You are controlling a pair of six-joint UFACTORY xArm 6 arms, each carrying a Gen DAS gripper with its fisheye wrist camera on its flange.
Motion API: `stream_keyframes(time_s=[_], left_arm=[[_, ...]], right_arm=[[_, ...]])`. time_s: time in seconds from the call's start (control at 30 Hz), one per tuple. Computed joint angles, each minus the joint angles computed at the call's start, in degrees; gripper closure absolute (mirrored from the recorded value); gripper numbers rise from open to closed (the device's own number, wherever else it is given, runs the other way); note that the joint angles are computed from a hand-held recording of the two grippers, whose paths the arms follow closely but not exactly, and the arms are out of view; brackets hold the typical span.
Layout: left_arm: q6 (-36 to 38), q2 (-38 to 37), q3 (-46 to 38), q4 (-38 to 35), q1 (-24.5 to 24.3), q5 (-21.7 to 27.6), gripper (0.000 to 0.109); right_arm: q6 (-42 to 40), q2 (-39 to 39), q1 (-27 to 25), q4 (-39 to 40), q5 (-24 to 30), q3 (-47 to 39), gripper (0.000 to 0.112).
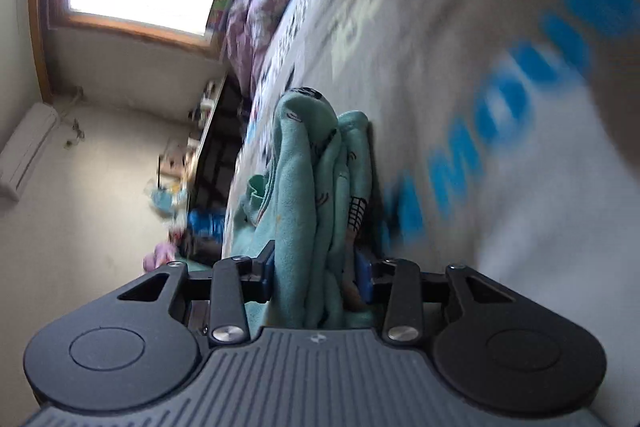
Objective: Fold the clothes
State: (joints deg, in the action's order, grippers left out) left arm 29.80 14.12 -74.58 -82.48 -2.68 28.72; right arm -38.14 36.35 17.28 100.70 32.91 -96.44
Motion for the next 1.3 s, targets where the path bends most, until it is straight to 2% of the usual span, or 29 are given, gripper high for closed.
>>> stream_keyframes(time_s=[0.03, 0.07, 0.1, 0.13, 0.17, 0.23, 0.27, 0.37, 0.47, 0.53, 0.57, 0.6, 0.67, 0.77, 0.87, 1.07, 1.17, 1.3], left_arm=[[2.55, -1.52, 1.92, -0.55, -0.52, -1.26, 0.066], [5.12, -2.45, 3.07, -0.27, -1.09, -3.50, 0.052], [7.78, -3.25, 4.08, 0.02, -1.64, -5.89, 0.051], [9.61, -3.32, 4.20, -0.31, -1.48, -5.94, 0.051], [11.25, -3.26, 4.16, -0.71, -1.18, -5.55, 0.050], [15.40, -2.78, 3.95, -5.45, -0.74, -4.72, 0.046], [17.24, -2.45, 3.81, -7.57, -0.66, -4.34, 0.045], [19.73, -0.45, 1.84, -11.15, -1.11, -4.25, 0.043], [18.63, 1.91, -0.67, -11.63, -2.14, -5.28, 0.043], [17.30, 3.10, -2.21, -11.08, -3.22, -6.90, 0.044], [16.73, 3.55, -2.84, -9.98, -3.77, -7.59, 0.044], [15.56, 3.89, -3.23, -8.56, -4.26, -8.32, 0.050], [13.38, 4.05, -3.27, -6.91, -4.63, -8.70, 0.061], [13.47, 2.79, -1.82, -11.11, -3.73, -6.59, 0.074], [15.20, -0.72, 1.42, -13.84, -3.13, -6.16, 0.075], [21.77, -10.12, 8.38, -22.86, 0.54, -4.79, 0.075], [27.41, -13.11, 10.78, -30.56, 3.00, -3.81, 0.075], [32.31, -13.96, 13.14, -38.58, 7.25, -0.17, 0.075]], right_arm=[[-1.36, -2.74, 0.40, 0.40, -0.16, 3.98, 0.072], [-4.07, -5.22, 1.08, 1.33, -1.62, 7.34, 0.070], [-7.89, -7.20, 1.91, 3.32, -4.10, 9.63, 0.068], [-11.99, -8.66, 2.62, 6.40, -6.63, 10.87, 0.060], [-15.96, -9.68, 3.25, 9.09, -8.96, 11.43, 0.046], [-21.50, -9.61, 4.28, 10.76, -13.07, 9.74, 0.032], [-22.11, -8.89, 4.77, 9.85, -14.58, 8.52, 0.031], [-17.44, -5.90, 5.06, 4.91, -13.92, 5.81, 0.031], [-20.89, -4.49, 5.86, 5.71, -14.53, 4.50, 0.031], [-25.07, -4.47, 6.34, 9.87, -14.86, 4.98, 0.031], [-25.28, -4.11, 6.57, 9.79, -15.13, 4.50, 0.034], [-24.30, -3.85, 6.86, 8.12, -15.49, 4.12, 0.036], [-21.98, -3.31, 6.98, 6.50, -14.44, 3.67, 0.054], [-22.16, -3.38, 6.98, 8.85, -13.61, 3.85, 0.063], [-23.82, -4.40, 5.99, 15.02, -9.79, 5.48, 0.071], [-25.91, -5.32, 6.48, 19.92, -2.56, 5.57, 0.071], [-24.04, -3.15, 7.18, 19.28, 0.16, 1.42, 0.071], [-18.47, 3.09, 8.26, 14.78, 1.69, -9.00, 0.071]])
